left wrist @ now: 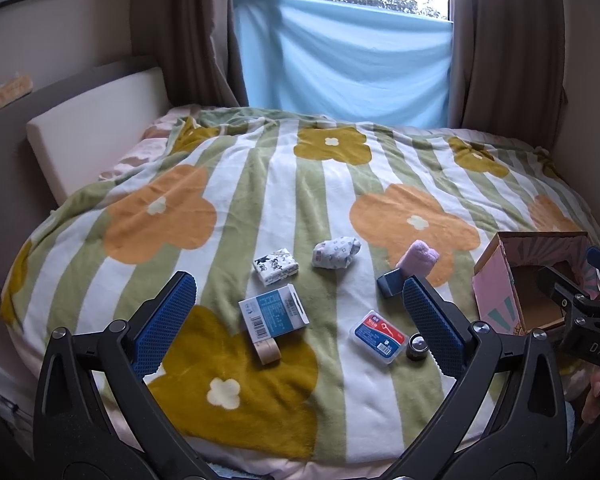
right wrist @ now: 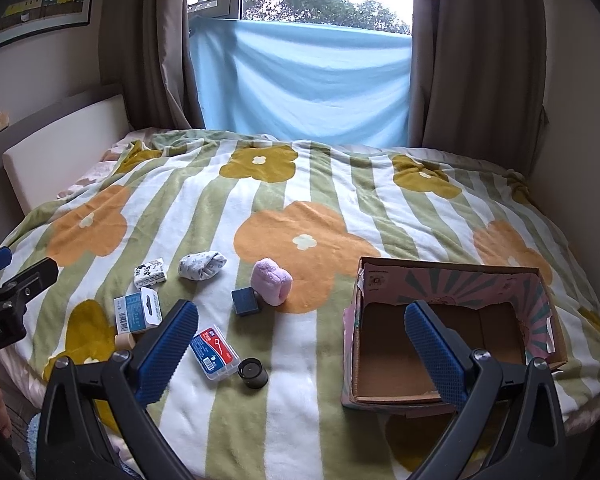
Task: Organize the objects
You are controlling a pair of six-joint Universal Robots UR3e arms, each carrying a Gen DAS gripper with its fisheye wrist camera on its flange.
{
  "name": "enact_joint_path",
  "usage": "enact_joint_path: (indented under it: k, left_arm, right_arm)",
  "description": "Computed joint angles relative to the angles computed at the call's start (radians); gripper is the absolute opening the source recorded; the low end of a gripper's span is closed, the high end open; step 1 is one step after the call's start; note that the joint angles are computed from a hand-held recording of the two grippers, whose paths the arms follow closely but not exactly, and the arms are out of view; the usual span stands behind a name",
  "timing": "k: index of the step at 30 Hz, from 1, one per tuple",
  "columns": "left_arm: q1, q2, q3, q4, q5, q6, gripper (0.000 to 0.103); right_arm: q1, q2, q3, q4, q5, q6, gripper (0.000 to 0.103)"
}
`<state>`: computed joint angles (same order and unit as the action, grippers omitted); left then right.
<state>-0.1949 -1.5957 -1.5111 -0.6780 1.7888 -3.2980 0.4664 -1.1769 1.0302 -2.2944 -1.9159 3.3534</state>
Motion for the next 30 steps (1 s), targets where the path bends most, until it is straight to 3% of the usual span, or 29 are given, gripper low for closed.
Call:
enact_joint_path:
  k: [15,23,30]
  left_arm:
    - [0.049,0.015,0.033,-0.054,0.001,0.022,0.103]
    - [0.155,0.013,0.074,-0.135,-0.067,0.067,0.103]
    - [0.183,-0.065,0.039,-0.162,-0.128,0.053,0.103]
  right_arm:
    - [-0.009,0.004,-0.030,0.012,0.016,-0.012,0.102]
    - [-0.014,0.073,-0.139,0.073,0.068,-0.072,0.102]
    - [0.010,0.228,-0.309,0.178,0.138,-0.160,0.102]
